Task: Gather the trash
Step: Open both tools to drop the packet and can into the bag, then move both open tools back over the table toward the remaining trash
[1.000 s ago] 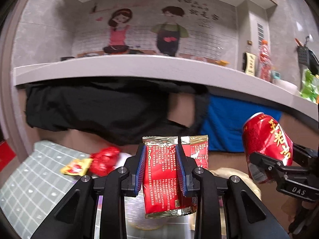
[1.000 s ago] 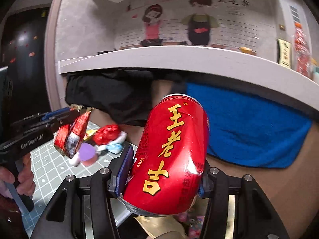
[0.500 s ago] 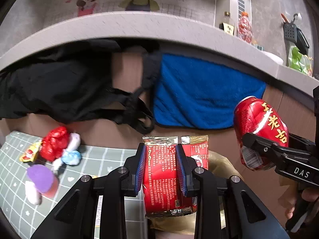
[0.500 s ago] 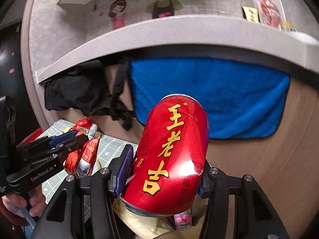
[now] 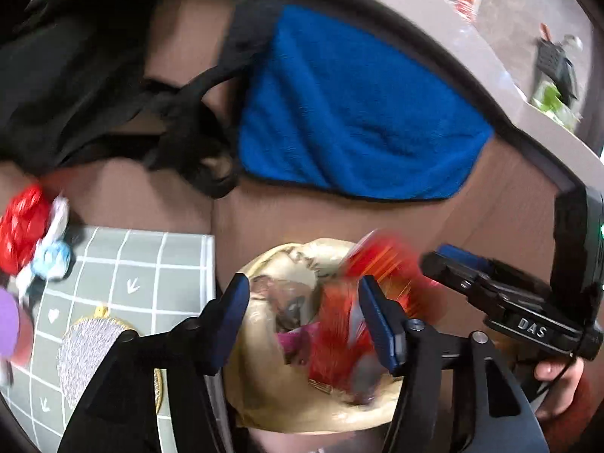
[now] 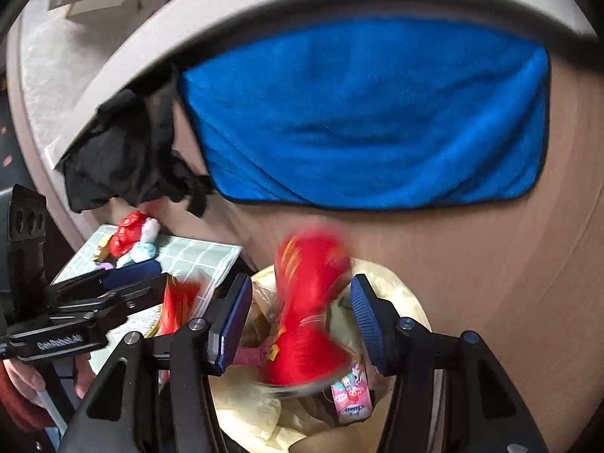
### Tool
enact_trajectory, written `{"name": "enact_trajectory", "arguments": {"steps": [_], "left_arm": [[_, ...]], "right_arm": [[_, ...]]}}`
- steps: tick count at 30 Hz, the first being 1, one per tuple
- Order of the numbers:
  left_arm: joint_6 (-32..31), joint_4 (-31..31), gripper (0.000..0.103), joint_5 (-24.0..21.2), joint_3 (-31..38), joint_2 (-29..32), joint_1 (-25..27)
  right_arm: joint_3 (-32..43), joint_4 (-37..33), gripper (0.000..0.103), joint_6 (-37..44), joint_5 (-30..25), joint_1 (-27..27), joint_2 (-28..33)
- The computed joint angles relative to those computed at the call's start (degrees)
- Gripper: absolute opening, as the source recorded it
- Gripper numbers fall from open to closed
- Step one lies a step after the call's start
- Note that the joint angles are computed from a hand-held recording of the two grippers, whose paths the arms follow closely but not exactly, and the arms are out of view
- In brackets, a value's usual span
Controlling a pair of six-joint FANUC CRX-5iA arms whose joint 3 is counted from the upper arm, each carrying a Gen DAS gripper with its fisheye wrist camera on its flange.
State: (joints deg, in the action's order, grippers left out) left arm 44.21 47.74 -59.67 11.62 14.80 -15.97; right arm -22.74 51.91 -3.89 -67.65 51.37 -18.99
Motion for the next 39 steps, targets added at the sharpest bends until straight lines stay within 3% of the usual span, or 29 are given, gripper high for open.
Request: {"name": "enact_trajectory", "arguments": {"steps": [2,5,14,26,34,39], "left_arm": [[2.03,-1.94,0.062,1.84,-0.12,-0.54,0.57],[4.96,-4.80,0.062,1.21,1.71,-0.35,1.85],[5.84,-3.60,0.062,4.17,-1.03,-3.57,9.44],[6.49,-0.02,0.062,7.65,-3.37,-4.67,23.17],[9.94,-0.41,0.062,1.52,1.66,1.14,29.77],[7.16,-1.69,0.062,-4.17,2.45,3.17,30.06]], "right_arm": [[-0.87,0.02,0.052,-1.17,1.05,0.06,-0.56],[-0.65,0.58,0.052,-2.09,0.25,0.95,-0.45],[6.61,2.80,0.052,2.31,-5.94,4.74,5.46],[18.39,7.53,0.052,7.63,0.88,6.15,16.30],[29.37,3.77,0.052,14.95,5.32,4.94,25.28],[33.93,-0.08,0.052,19.43,7.27,4.00,29.14]]}}
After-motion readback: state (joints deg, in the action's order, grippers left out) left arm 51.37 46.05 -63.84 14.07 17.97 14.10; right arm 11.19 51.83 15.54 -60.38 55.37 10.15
